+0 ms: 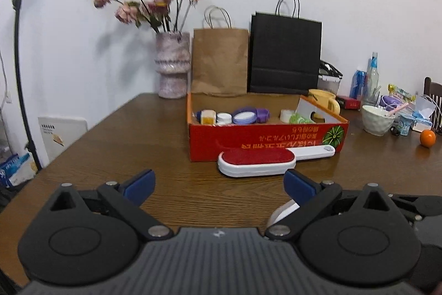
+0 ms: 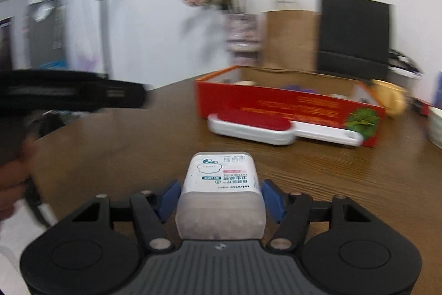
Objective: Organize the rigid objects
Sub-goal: 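Grasp the white wipes pack with the right tool, then close the left tool on the wipes pack beside the right tool and lift it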
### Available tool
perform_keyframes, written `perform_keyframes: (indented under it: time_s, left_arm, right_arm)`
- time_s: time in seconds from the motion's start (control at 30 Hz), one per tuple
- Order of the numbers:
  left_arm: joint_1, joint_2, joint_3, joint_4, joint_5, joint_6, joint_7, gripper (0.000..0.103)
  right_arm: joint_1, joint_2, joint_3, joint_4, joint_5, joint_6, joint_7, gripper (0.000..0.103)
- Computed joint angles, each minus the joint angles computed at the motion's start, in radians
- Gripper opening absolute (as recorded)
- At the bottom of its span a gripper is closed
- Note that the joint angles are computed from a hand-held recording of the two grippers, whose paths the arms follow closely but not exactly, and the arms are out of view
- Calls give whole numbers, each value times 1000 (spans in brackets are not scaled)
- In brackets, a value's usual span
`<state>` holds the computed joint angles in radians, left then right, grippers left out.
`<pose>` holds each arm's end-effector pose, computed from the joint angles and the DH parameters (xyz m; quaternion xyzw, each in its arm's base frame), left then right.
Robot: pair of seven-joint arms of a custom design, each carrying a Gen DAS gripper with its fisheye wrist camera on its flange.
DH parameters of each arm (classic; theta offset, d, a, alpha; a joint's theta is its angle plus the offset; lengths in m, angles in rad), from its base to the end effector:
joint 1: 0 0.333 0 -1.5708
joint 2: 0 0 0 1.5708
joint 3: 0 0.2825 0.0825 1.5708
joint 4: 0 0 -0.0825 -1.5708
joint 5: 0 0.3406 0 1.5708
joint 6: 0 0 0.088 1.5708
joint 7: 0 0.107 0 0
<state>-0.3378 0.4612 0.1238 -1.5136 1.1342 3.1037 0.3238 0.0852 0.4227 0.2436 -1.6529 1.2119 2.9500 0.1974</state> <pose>0.6243 -0.2304 0.4781 -0.5533 0.6285 -0.4237 0.3454 0.6371 0.1278 0.4262 -0.7503 0.4348 -0.2250 0.4443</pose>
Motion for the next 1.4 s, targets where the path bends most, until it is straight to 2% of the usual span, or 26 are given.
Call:
perform_keyframes:
  time_s: [0.03, 0.07, 0.1, 0.13, 0.17, 0.2, 0.23, 0.3, 0.33, 0.37, 0.4, 0.43, 0.5, 0.57, 0.67, 0.7, 0.77, 0.83, 0.9, 0.97, 1.1, 1.2, 1.23, 1.3, 1.37, 1.4]
  left_arm:
    - [32, 18, -44, 14, -54, -1, 65, 100]
    - [59, 33, -84, 23, -112, -2, 133, 98]
    - [84, 51, -125, 34, -169, -3, 204, 95]
    - [103, 68, -160, 45, -217, -9, 265, 94]
    - [118, 82, -190, 53, -258, -15, 318, 93]
    - [122, 91, -206, 55, -286, -16, 349, 91]
    - [144, 98, -243, 53, -327, -19, 400, 89]
    - [200, 110, -334, 39, -415, -21, 501, 84]
    - [222, 119, -373, 39, -454, -24, 541, 82]
    - [241, 125, -408, 38, -488, -33, 579, 79]
    - [253, 131, -435, 40, -517, -47, 612, 75]
    - [260, 134, -455, 41, -542, -61, 640, 73]
    - [259, 133, -468, 36, -582, -70, 668, 67]
    - [265, 137, -490, 44, -638, -96, 693, 64]
    - [291, 153, -543, 60, -744, -132, 731, 61]
    - [295, 159, -555, 68, -773, -139, 742, 59]
    - [263, 163, -526, 82, -801, -148, 730, 54]
    - [225, 159, -478, 77, -812, -131, 711, 49]
    - [229, 152, -484, 63, -845, -115, 740, 43]
    - [233, 155, -490, 66, -880, -114, 769, 41]
    - [215, 192, -491, 134, -949, -152, 813, 35]
    - [150, 206, -417, 173, -964, -162, 786, 35]
    - [133, 214, -398, 189, -967, -167, 775, 35]
    - [107, 218, -366, 202, -971, -171, 746, 35]
    - [71, 212, -316, 193, -951, -152, 698, 35]
    - [40, 200, -270, 171, -926, -123, 654, 32]
  right_arm:
    - [-19, -8, 8, -6, 2, -40, -49, 64]
    - [-23, -16, 3, -15, -5, -50, -84, 73]
    - [-14, -18, -4, -22, -4, -12, -105, 83]
    - [-4, -17, -7, -27, 8, 50, -121, 100]
    - [-12, -18, 3, -30, 41, 94, -148, 101]
    - [-24, -21, 3, -32, 57, 95, -143, 99]
    - [-22, -23, -17, -34, 37, 87, -83, 96]
    - [20, -16, -83, -41, -54, 142, 133, 86]
    - [5, -15, -74, -39, -47, 156, 155, 78]
    - [-35, -18, -35, -33, 0, 152, 131, 75]
    - [-91, -24, 15, -25, 78, 115, 79, 75]
    - [-118, -30, 29, -19, 136, 68, 49, 74]
    - [-126, -27, 17, 1, 182, -6, 45, 72]
    - [-106, 1, -9, 44, 189, -25, 78, 65]
    - [-84, 80, -57, 154, 97, -82, 238, 59]
    - [-73, 126, -84, 214, 12, -133, 352, 56]
    - [-76, 191, -93, 296, -78, -201, 471, 39]
    - [-116, 197, -49, 302, -68, -246, 474, 33]
    - [-128, 155, -24, 239, -58, -222, 435, 32]
    - [-130, 122, -17, 192, -43, -202, 424, 32]
    - [-111, 108, -48, 188, -96, -211, 488, 31]
    - [-122, 143, -46, 233, -108, -235, 535, 34]
    - [-132, 160, -43, 252, -105, -255, 556, 37]
    - [-160, 182, -24, 279, -83, -319, 579, 38]
    - [-152, 154, -12, 234, -55, -265, 528, 37]
    - [-148, 139, -6, 212, -37, -238, 500, 36]
